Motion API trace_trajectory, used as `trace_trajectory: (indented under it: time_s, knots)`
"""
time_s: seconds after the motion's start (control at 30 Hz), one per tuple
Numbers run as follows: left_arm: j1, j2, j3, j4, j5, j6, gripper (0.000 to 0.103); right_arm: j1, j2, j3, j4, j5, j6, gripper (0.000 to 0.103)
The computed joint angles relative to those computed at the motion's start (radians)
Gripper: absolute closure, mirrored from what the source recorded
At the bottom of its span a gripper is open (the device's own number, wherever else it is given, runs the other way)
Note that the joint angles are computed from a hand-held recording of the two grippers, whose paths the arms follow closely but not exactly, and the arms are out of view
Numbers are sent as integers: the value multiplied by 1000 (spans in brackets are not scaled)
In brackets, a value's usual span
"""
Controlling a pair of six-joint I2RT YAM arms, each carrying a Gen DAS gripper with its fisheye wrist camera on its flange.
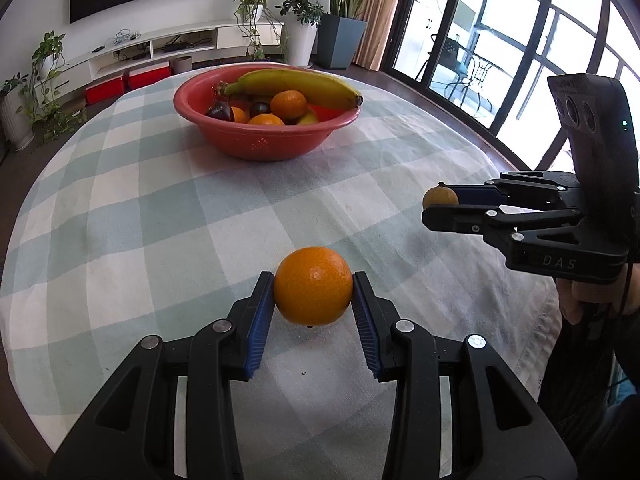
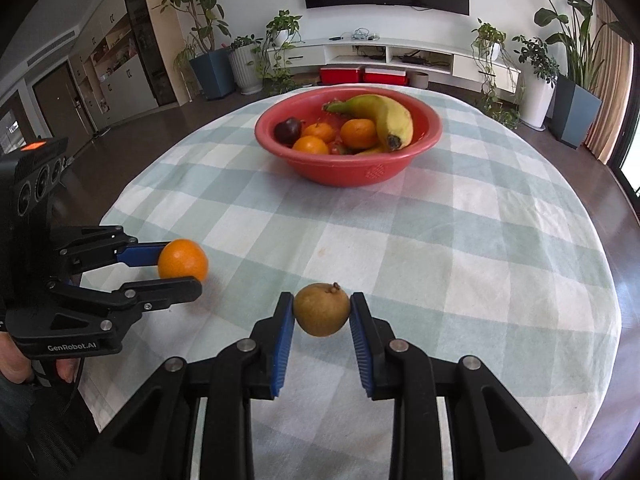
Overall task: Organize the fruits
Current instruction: 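Carry the orange and kiwi over the red bowl and lower them in with both grippers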
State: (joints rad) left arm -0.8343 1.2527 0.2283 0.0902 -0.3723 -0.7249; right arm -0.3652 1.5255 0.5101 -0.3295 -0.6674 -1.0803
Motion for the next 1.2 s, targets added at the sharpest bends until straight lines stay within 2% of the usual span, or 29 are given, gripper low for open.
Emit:
trace_trajectory:
  time_s: [0.1,0.27,0.43,0.77,1.0,1.2]
  knots:
    - [43,-54,40,-75,1,56,66,6,-5,70,-38,-19,40,72]
    - [184,-107,141,-177,40,210,67,63,-44,156,-53,-38,130,72]
    - [326,-38,268,-199,93,335,67,156,-48,223,-20,-25,235,72]
    - [472,243,516,-180,145,457,67,345,76,296,96,79,350,72]
    - [506,415,580,-116,171,501,66,407,168,319,153,127,365,72]
    - [532,496,602,-75,192,517,67,417,203,327,176,136,366,72]
